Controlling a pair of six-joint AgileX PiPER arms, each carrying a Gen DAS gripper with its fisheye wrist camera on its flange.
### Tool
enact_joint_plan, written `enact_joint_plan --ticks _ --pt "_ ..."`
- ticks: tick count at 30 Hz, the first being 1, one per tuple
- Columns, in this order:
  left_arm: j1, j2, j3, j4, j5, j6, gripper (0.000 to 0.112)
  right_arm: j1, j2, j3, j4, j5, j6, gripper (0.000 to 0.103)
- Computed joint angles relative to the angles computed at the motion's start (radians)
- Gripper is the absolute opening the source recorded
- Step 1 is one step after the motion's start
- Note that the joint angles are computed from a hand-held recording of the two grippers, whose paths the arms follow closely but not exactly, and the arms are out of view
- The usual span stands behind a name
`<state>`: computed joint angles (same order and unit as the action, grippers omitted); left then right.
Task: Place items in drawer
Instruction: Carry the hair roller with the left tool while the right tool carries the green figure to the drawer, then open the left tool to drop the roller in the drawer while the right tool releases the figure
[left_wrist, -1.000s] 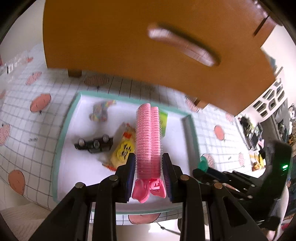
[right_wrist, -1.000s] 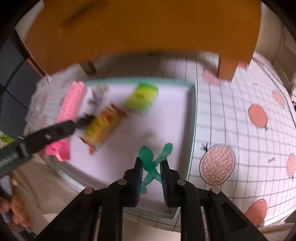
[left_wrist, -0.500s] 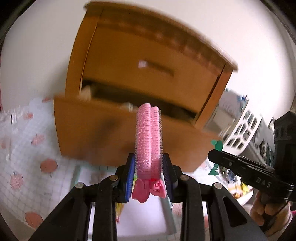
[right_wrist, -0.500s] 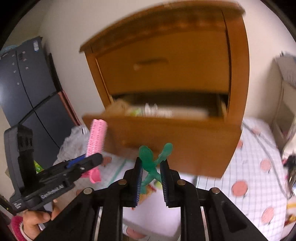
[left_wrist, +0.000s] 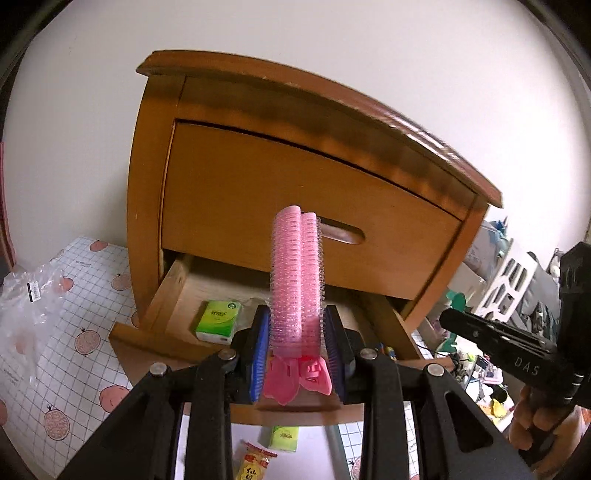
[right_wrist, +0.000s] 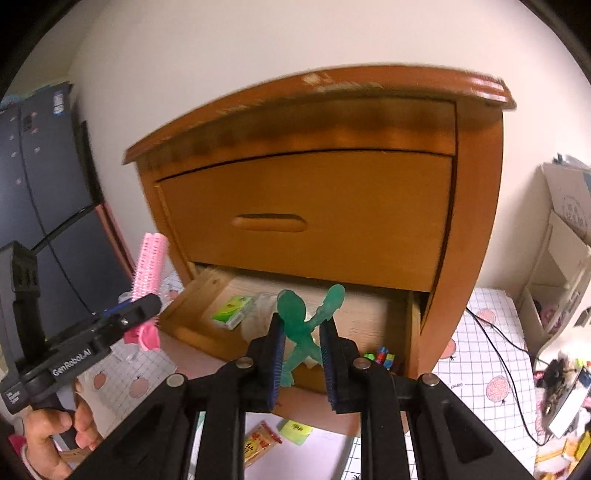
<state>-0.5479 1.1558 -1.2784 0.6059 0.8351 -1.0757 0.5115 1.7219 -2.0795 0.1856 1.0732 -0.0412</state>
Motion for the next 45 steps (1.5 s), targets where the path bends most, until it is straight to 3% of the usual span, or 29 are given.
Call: enact_joint_plan --ticks 6,13,15,17,20,24,27,29,36,42,45 --pt "0.057 0.052 -0.042 -0.075 0.014 0.082 0.03 -0.003 0.12 -0.148 -0.062 0.089 0.049 0.02" --pt "0.093 0.126 -0.097 -0.125 0.05 0.143 0.03 0.015 0.175 -0.201 -0.11 0.123 0.068 0.021" --pt "0.093 0.135 -0.103 -0.125 0.056 0.142 0.032 0.015 0.185 -0.212 -0.108 0.135 0.068 0.021" --pt "0.098 0.136 -0.096 -0.135 0.05 0.14 0.044 0.017 0.183 -0.199 -0.122 0.129 0.074 0.023" --pt "0.098 0.133 -0.087 -0.133 0.047 0.136 0.047 0.009 0.184 -0.189 -0.122 0.129 0.084 0.045" --pt "0.111 0.142 -0.09 -0.158 0.051 0.162 0.061 0.005 0.174 -0.161 -0.13 0.119 0.089 0.052" --pt "0.103 0.148 -0.097 -0.144 0.075 0.152 0.068 0.002 0.167 -0.146 -0.128 0.107 0.092 0.068" --pt "0.101 0.153 -0.105 -0.138 0.094 0.144 0.076 0.001 0.161 -0.129 -0.125 0.092 0.092 0.073" --pt "0.084 0.151 -0.081 -0.062 0.108 0.072 0.088 0.002 0.136 -0.068 -0.111 0.045 0.086 0.101" --pt "0.047 0.123 -0.033 0.055 0.093 -0.046 0.102 0.004 0.112 -0.017 -0.117 0.012 0.092 0.102" --pt "0.018 0.115 -0.02 0.116 0.108 -0.094 0.103 0.001 0.092 0.017 -0.112 -0.008 0.09 0.103"
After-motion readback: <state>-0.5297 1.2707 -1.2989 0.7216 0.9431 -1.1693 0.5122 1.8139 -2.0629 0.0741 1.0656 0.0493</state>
